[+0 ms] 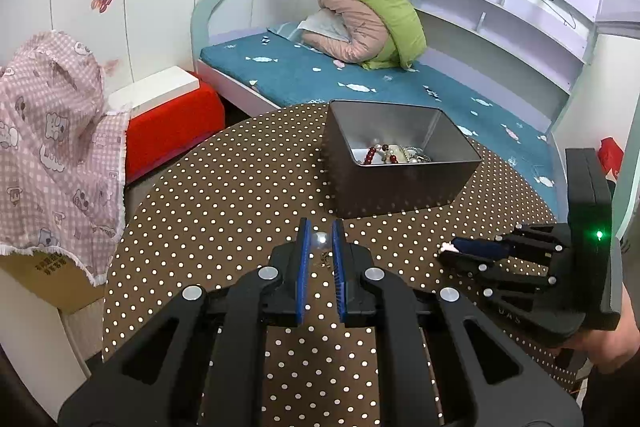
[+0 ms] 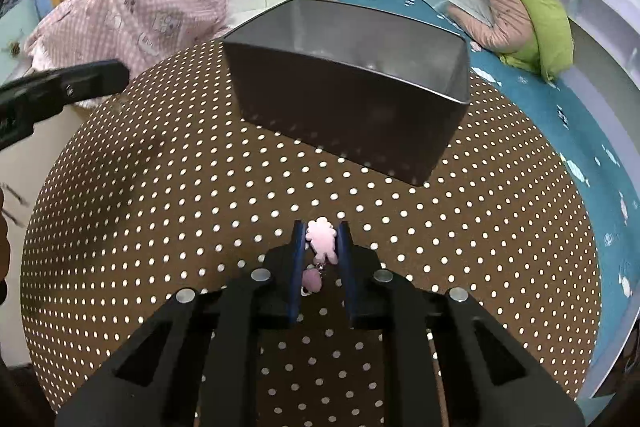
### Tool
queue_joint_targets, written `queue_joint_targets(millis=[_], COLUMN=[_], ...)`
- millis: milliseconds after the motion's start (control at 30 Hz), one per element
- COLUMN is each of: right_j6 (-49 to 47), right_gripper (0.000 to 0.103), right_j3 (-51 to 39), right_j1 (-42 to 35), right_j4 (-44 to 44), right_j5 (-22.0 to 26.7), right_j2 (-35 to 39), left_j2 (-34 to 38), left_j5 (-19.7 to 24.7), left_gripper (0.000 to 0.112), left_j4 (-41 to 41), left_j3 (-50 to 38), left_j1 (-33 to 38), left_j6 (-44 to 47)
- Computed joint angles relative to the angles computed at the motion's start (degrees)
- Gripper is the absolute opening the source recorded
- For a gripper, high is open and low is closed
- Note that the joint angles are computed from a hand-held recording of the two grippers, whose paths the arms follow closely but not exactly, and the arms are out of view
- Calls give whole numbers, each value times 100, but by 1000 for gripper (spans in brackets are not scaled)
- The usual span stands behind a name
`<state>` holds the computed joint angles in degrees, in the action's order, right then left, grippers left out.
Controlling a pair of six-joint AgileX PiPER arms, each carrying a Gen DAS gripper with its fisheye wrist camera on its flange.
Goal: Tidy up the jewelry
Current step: 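Carry the pink charm and pearl earring into the metal box and open both grippers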
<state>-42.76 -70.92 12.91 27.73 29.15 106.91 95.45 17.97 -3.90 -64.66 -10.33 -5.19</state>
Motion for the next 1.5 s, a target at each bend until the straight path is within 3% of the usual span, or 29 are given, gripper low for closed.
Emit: queue_joint_targets(millis=[300,567,733,967,1100,1267,1333,1400,1433,1500], right_j6=[-722,-604,-290,309,746,1264,1417,1493,1500,1472], right_gripper=[14,15,15,15,15,17,18,26,29,29], right_j3=[-34,-1144,-2368,-3957,-4680,-5505,-5719,-5772,-5730,-5517], right_j1=[-355,-481,-550,-605,-530,-529,-545,-556,-576,-611], right_j4=[1060,1231,1138,996,742,652,628,604,638,700], right_j5=[435,961,1348,2094,2447,2956,3136,3152,3152,3059], right_j2=[-614,-696,-118,871,1410,2033,2191,2230,2220,2111], left_j2=[-189,-242,36,1166,1891,2503,2560,2538,2511,2377], left_j5=[-45,122,376,1308,1926,2365,2400,2305,2258,2117], left_gripper=[11,11,11,11,11,12,21,44,47,71], left_j4=[-129,-215,-386,-1551,-1641,-1453,-1476,-1298,-1268,-1127], left_j3=[47,-492,-1333,-3212,-4272,-5081,-5123,-5085,-5029,-4827], left_j1=[44,127,74,166,196,201,222,205,206,193], left_j6=[174,451,797,1648,1571,1182,1122,958,946,825])
